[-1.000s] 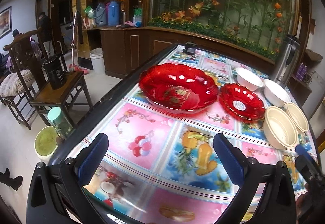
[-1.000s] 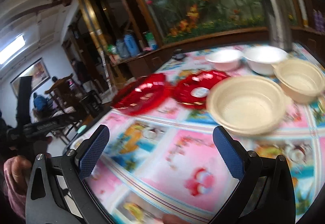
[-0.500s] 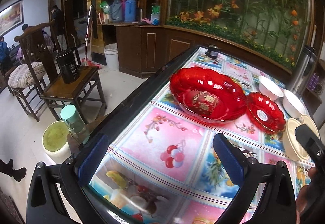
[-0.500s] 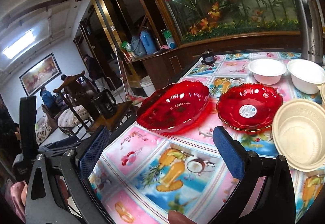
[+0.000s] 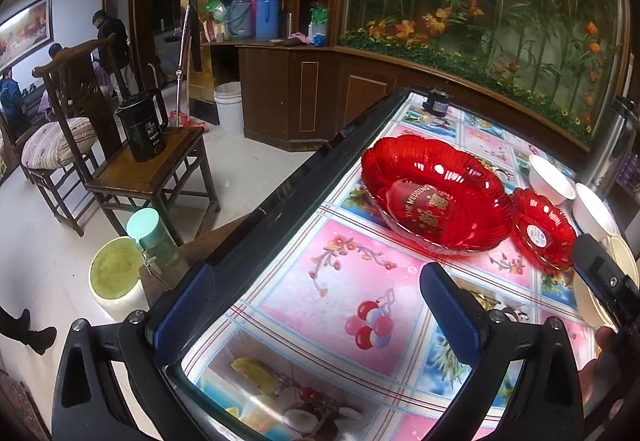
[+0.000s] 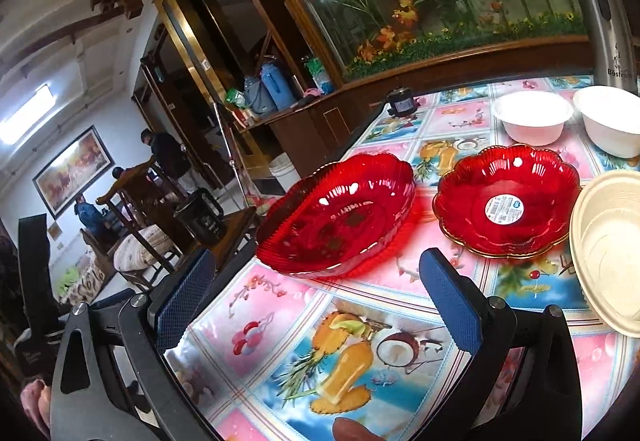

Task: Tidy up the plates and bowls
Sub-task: 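Move the right tool toward the rim of the large red wedding dish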

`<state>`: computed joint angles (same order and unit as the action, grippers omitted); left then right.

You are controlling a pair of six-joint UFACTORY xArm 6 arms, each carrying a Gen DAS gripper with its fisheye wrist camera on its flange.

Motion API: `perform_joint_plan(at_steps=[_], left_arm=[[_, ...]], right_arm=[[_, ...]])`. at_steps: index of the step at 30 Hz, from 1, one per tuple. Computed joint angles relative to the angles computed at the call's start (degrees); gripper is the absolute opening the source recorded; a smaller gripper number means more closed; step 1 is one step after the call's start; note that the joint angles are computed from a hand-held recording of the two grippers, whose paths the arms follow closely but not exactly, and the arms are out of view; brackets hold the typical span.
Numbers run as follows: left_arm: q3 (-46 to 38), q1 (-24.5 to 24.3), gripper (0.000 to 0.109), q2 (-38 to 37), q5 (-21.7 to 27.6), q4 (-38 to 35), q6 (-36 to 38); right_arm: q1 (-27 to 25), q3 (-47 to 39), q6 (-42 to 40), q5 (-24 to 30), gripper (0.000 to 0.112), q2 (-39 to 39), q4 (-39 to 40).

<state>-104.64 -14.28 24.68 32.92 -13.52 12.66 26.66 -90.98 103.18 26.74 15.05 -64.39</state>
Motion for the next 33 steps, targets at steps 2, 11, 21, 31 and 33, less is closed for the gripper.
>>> perform_joint_plan(at_steps=[2, 11, 21, 31, 33], left_arm=[[-0.54, 0.05, 0.102, 0.41, 0.32, 0.09, -0.32], [-1.39, -0.22, 0.102, 1.11, 0.72, 0.86, -0.68], [-2.38, -0.37, 0.102, 2.12, 1.17, 1.21, -0.57], [-3.77, -0.29, 0.102, 3.41, 1.81, 1.94, -1.5], [-3.8, -0.35, 0.102, 3.48, 1.75, 2.0, -1.5]], right_arm=[[0.02, 0.23, 0.73, 0.26, 0.103, -0.08, -0.83], [-0.27, 1.27, 2.14, -0.18, 0.103, -0.61, -1.28], [-0.7, 2.18, 2.41, -1.17, 0.103, -0.74, -0.94], [-1.0, 2.96, 1.63, -2.3, 0.103, -1.2, 0.14], [-1.04, 2.92, 1.82, -2.38, 0.103, -1.14, -0.07]])
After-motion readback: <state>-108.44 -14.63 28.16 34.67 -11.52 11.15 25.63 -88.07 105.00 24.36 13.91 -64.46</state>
